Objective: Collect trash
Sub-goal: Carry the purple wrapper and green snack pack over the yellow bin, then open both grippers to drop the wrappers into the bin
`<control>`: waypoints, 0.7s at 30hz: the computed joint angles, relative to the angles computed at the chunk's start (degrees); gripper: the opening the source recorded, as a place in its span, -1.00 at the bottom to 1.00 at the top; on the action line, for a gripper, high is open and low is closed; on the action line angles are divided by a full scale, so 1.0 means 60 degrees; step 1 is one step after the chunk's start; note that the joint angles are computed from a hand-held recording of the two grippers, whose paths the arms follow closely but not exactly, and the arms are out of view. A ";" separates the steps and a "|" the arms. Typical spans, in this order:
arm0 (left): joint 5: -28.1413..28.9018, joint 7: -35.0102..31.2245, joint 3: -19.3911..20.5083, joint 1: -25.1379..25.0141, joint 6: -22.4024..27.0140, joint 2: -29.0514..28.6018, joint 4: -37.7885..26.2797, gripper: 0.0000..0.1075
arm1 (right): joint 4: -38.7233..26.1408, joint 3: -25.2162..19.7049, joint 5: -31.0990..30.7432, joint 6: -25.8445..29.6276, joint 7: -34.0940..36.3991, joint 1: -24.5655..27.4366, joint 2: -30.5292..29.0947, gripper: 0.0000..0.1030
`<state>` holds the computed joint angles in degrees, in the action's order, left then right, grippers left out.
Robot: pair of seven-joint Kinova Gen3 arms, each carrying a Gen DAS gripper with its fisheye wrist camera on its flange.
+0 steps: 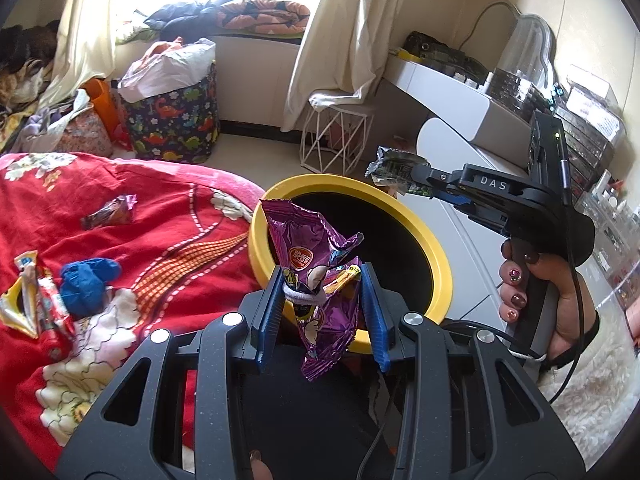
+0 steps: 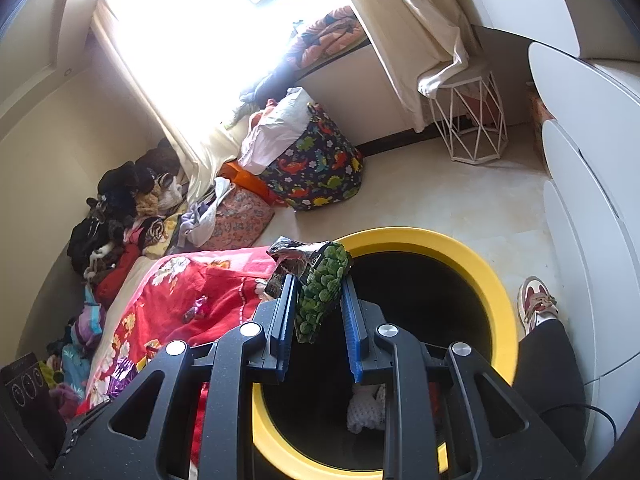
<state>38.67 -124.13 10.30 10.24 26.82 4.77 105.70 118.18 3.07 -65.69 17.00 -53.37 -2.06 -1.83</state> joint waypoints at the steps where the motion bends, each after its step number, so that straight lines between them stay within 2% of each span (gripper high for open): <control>1: -0.0073 0.0060 0.0021 0.0050 -0.0007 0.0063 -0.0046 -0.43 | -0.0001 0.0004 0.0091 0.0003 -0.0109 0.0017 -0.0004 -0.58; 15: -0.0974 0.0797 0.0552 0.0412 -0.0073 0.1137 -0.0757 -0.43 | 0.0017 0.0076 0.0449 0.0386 -0.0652 0.0557 0.0272 -0.55; 21: -0.1570 0.1386 0.0661 0.0554 -0.0108 0.1641 -0.1149 -0.43 | -0.0046 -0.0005 0.0284 0.0682 -0.0493 0.0893 0.0470 -0.54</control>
